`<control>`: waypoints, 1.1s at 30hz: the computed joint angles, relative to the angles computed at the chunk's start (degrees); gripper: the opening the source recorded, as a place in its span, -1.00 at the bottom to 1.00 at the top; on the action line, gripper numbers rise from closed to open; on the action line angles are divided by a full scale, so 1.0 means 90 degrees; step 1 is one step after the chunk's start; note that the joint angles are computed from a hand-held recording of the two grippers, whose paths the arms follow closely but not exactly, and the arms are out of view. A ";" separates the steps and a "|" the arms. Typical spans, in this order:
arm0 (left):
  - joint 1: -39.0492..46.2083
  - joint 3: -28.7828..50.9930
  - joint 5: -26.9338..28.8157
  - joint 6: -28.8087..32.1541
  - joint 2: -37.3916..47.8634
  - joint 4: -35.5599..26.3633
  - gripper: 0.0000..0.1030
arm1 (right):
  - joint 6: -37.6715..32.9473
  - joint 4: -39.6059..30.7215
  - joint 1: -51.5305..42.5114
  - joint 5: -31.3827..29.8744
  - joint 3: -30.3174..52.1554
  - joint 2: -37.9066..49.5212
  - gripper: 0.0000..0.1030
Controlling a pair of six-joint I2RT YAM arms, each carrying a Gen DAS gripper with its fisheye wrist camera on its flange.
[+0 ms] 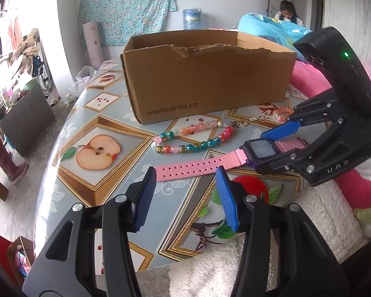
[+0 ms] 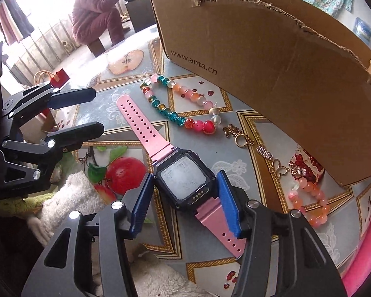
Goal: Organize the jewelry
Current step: 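Grasp the pink watch strap with the left tool while the right tool holds the watch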
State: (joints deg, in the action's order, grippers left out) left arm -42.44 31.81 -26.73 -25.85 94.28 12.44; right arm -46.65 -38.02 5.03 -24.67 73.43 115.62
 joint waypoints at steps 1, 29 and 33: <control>-0.0057 0.0066 0.0005 0.0081 0.0045 -0.0020 -0.08 | -0.0131 -0.0333 -0.0063 -0.0096 0.0283 0.0172 -0.02; -0.0586 0.0942 -0.0665 0.0706 0.0811 -0.0982 -0.08 | -0.0590 0.0318 0.0284 -0.0139 -0.0198 -0.0048 -0.03; -0.0601 0.1131 -0.0633 0.0833 0.0930 -0.1084 -0.07 | -0.1324 -0.1590 -0.0115 -0.0598 0.1426 0.0958 -0.03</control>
State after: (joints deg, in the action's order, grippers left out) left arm -47.85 41.99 -32.43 -18.36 102.66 2.68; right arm -58.56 -52.33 4.00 -30.05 86.26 124.24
